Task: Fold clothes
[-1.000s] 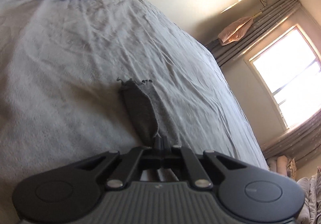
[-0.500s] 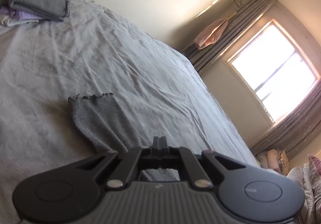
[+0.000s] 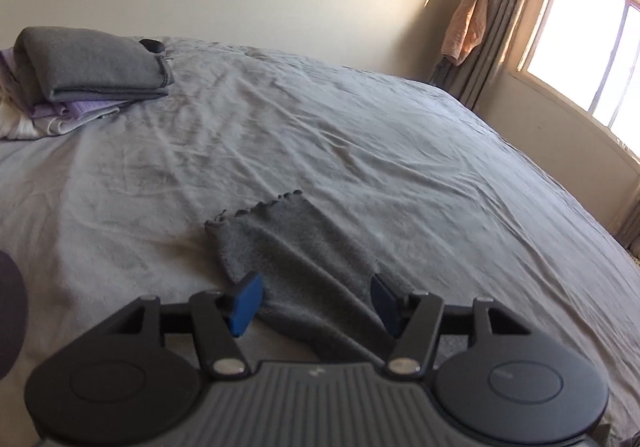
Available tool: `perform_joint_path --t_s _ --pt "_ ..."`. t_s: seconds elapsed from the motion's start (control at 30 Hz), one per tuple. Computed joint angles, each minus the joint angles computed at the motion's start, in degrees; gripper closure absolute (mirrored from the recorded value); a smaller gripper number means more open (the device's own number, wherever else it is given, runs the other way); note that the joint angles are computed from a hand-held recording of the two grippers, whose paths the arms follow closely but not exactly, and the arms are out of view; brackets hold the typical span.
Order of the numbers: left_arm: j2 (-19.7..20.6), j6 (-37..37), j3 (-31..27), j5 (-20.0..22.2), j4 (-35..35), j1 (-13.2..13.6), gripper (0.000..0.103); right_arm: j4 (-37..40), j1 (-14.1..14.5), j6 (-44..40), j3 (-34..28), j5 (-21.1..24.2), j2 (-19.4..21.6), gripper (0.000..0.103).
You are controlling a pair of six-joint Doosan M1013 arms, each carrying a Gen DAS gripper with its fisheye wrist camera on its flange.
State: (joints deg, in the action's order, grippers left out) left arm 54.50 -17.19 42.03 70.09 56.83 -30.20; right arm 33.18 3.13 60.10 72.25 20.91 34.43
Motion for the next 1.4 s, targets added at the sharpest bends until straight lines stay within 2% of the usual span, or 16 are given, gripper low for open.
perform_joint_path --t_s 0.07,0.1,0.13,0.17,0.2,0.3,0.47,0.67,0.9,1.1,1.3,1.4 --pt "-0.43 -2.65 1.39 -1.56 0.84 0.15 0.053 0.08 -0.02 -0.02 -0.05 0.19 0.05 0.039" --pt "-0.81 -4.33 2.36 -2.7 1.07 0.25 0.068 0.12 -0.04 -0.03 -0.08 0.29 0.08 0.039" --pt "-1.32 -6.16 3.54 -4.16 1.2 0.41 0.089 0.16 -0.05 -0.03 -0.11 0.39 0.1 0.039" --pt "-1.98 -8.24 5.0 -6.37 1.09 0.65 0.097 0.2 -0.06 -0.04 -0.13 0.48 0.13 0.039" --pt "-2.44 -9.53 5.93 -7.85 1.06 0.78 0.099 0.23 -0.07 -0.05 -0.16 0.58 0.16 0.039" --pt "-2.82 -9.17 6.22 -9.15 1.59 0.7 0.1 0.34 -0.11 -0.06 -0.25 0.87 0.24 0.039" --pt "-3.48 -9.9 6.48 -14.24 5.52 -0.03 0.1 2.35 -0.23 -0.97 -0.43 1.49 0.33 0.039" --pt "-4.34 -12.7 7.01 -22.01 11.41 -1.14 0.1 5.57 -0.3 -3.21 -0.44 2.34 0.19 0.039" --pt "-4.15 -9.37 5.78 -31.29 14.42 -2.66 0.1 12.2 -1.07 -5.18 -1.19 5.82 0.51 0.038" --pt "-3.64 -1.68 4.61 -38.97 11.92 -3.72 0.1 18.03 -1.89 -5.35 -2.22 10.2 1.17 0.038" --pt "-3.06 9.44 3.59 -46.32 5.5 -4.17 0.1 22.99 -2.84 -3.98 -2.69 13.15 1.62 0.038" --pt "-2.98 17.1 3.51 -49.94 -0.27 -4.38 0.1 25.11 -3.31 -3.24 -2.77 14.06 1.78 0.038"
